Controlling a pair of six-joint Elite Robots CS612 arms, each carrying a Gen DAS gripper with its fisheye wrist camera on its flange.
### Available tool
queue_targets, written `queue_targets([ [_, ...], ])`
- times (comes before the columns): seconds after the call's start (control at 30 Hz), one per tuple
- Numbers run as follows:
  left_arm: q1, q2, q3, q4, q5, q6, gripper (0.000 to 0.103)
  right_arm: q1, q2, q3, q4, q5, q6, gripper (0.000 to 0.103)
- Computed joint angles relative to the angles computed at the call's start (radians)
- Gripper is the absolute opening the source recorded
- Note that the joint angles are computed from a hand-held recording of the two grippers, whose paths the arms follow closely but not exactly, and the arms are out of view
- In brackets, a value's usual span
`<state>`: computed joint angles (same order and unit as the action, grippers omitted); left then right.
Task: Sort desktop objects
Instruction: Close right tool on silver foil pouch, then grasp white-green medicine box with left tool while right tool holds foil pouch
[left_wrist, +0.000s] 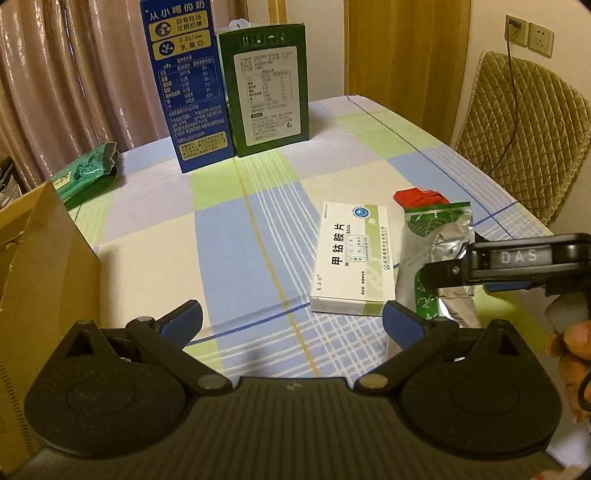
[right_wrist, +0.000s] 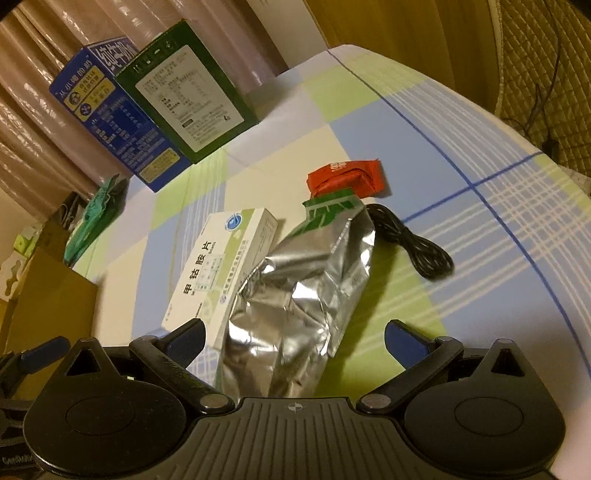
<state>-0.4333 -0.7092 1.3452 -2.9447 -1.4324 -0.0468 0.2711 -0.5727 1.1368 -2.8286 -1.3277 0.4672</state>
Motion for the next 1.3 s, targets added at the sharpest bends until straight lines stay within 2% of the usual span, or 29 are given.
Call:
queue_targets([
  [0.13, 0.004, 0.007, -0.004, 0.003, -0.011, -0.011, 0.102, 0.007, 0.017, -0.028, 0.009, -0.016, 0.001, 0.099],
  [0.17, 0.005, 0.007, -0.002, 0.003, -0.011, -0.013, 0.102, 0.009, 0.020, -0.034, 0.012, -0.022, -0.004, 0.096],
  [0.27, 0.004, 0.007, 0.002, 0.005, -0.005, -0.009, 0.102, 0.012, 0.022, -0.043, 0.023, -0.033, -0.020, 0.083],
  [0.3, 0.004, 0.007, 0.003, 0.006, -0.003, -0.006, 0.102, 0.013, 0.022, -0.045, 0.033, -0.036, -0.036, 0.073],
  [0.33, 0.004, 0.007, 0.003, 0.006, -0.003, -0.003, 0.102, 0.014, 0.021, -0.047, 0.043, -0.037, -0.053, 0.068],
  [0.4, 0.004, 0.007, 0.001, 0.006, -0.012, -0.003, 0.102, 0.005, 0.017, -0.041, 0.051, 0.003, -0.069, 0.058],
  [0.6, 0.002, 0.028, -0.031, 0.002, -0.046, 0.026, 0.102, -0.005, -0.018, -0.007, 0.098, -0.001, -0.194, 0.055],
  [0.73, -0.004, 0.060, -0.074, 0.004, -0.070, 0.073, 0.102, -0.021, -0.048, 0.036, 0.115, 0.012, -0.279, 0.055],
  [0.93, -0.018, 0.116, -0.167, 0.100, -0.052, 0.095, 0.100, -0.041, -0.079, 0.098, 0.097, 0.039, -0.305, 0.056],
  [1.03, -0.021, 0.134, -0.194, 0.125, -0.059, 0.089, 0.088, -0.045, -0.088, 0.119, 0.079, 0.047, -0.284, 0.056],
  [1.1, -0.022, 0.136, -0.196, 0.136, -0.054, 0.079, 0.069, -0.045, -0.091, 0.125, 0.073, 0.047, -0.285, 0.056],
  [1.2, -0.027, 0.113, -0.160, 0.144, -0.039, 0.059, 0.067, -0.042, -0.099, 0.133, 0.082, 0.051, -0.317, 0.055],
  [1.3, -0.032, 0.059, -0.068, 0.121, -0.025, 0.008, 0.067, -0.039, -0.117, 0.159, 0.098, 0.080, -0.371, 0.055],
])
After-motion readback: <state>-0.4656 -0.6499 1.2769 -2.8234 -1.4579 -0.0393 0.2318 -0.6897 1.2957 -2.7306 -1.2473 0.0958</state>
